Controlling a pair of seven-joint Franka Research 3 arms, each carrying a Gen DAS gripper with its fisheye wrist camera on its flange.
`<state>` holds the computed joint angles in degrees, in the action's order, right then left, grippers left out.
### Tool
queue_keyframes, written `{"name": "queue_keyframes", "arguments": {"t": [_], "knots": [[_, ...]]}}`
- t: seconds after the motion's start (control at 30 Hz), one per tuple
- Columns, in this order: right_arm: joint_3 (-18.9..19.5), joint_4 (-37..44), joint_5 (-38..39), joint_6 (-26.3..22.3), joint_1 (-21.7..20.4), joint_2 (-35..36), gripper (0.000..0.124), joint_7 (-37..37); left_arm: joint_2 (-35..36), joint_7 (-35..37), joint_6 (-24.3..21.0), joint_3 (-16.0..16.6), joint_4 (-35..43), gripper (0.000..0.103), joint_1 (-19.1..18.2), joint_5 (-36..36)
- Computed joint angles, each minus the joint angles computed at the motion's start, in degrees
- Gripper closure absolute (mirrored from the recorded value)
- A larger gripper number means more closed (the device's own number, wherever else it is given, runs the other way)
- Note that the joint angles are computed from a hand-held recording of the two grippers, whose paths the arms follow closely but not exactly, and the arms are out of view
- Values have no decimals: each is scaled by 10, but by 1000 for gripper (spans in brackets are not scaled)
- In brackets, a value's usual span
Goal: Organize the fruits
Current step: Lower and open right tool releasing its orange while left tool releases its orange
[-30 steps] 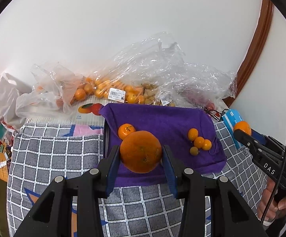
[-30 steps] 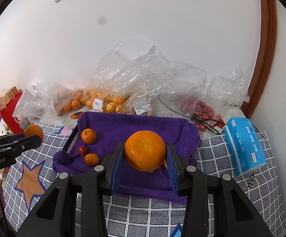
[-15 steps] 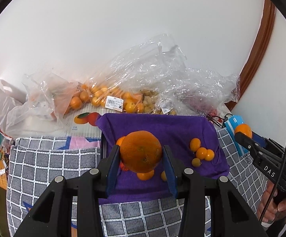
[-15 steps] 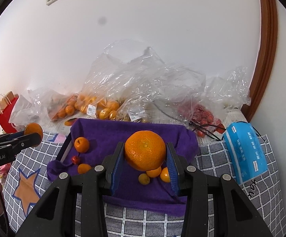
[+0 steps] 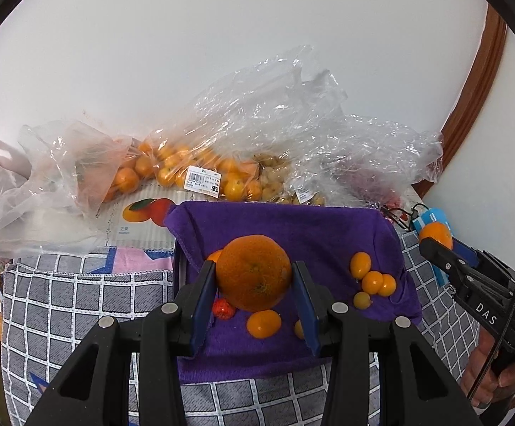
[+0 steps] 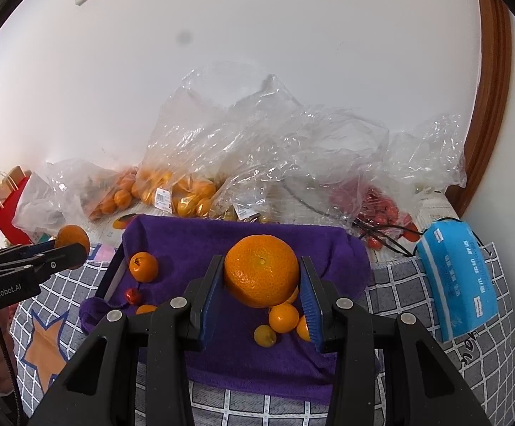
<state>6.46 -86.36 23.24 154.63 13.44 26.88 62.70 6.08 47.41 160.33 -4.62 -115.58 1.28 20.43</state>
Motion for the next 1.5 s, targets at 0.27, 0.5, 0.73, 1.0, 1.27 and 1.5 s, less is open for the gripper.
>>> {"name": "queue_keyframes", "arguments": {"t": [0.27, 0.5, 0.73, 1.0, 1.27, 1.5], "knots": [[-5, 42, -11, -17, 5, 35, 83, 17, 29, 18, -3, -1, 26, 63, 4, -20], [-7, 73, -24, -27, 7, 62, 83, 26, 56, 32, -7, -1, 51, 63, 5, -36], [-9, 106, -36, -35, 11, 89, 83, 39, 76, 46, -8, -2, 72, 63, 7, -51], [-7, 129, -41, -47, 11, 110, 83, 40, 91, 51, -12, 1, 86, 63, 14, -63], [7, 131, -33, -63, 6, 119, 83, 6, 116, 73, -28, -6, 114, 63, 15, -76], [7, 127, -30, -90, 13, 127, 83, -8, 142, 95, -51, -12, 142, 63, 16, -95]]}}
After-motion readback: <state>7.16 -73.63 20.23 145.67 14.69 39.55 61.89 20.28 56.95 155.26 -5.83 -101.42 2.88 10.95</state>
